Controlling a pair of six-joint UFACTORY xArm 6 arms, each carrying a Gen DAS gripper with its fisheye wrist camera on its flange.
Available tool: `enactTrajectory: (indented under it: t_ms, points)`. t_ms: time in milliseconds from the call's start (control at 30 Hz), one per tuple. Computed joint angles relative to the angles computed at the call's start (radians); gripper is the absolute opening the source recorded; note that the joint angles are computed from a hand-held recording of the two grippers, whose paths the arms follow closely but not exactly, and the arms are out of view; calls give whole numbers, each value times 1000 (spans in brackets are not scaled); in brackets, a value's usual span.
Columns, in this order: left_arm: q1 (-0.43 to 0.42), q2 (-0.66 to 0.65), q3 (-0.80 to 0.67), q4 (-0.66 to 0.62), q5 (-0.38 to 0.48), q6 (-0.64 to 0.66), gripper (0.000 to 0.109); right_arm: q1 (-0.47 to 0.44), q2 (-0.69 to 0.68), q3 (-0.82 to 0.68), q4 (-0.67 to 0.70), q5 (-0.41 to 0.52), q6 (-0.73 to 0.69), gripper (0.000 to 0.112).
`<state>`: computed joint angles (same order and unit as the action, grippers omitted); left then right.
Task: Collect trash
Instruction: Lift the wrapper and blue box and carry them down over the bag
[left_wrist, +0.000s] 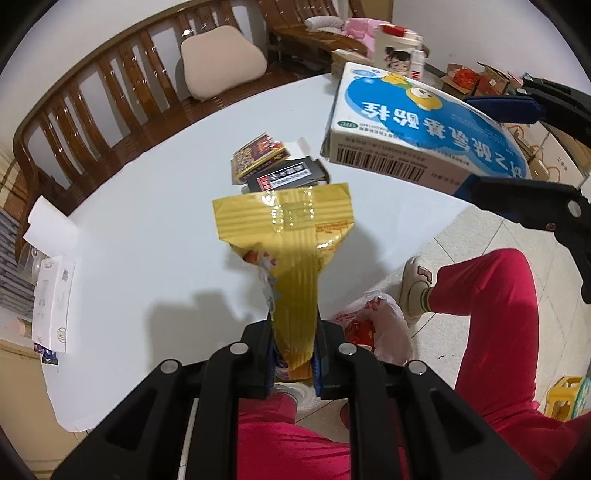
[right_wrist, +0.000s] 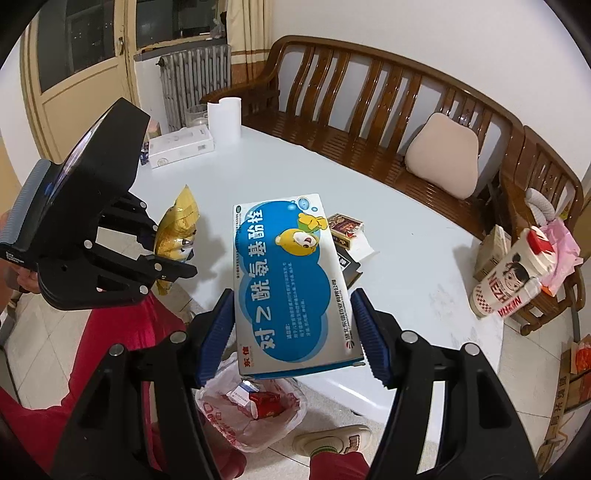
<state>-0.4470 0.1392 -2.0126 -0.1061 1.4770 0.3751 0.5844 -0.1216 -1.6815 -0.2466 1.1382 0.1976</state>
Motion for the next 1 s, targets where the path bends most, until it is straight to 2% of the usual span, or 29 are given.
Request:
enactTrajectory:
  t_ms: [500,1000]
  points:
    - [-34,-196,290,-36,-79,1,15,123,-181,210,-87,9,140,63]
    - [-54,-314,581,-84,-180,-7,15,176,-281,444,-53,-16,250,63]
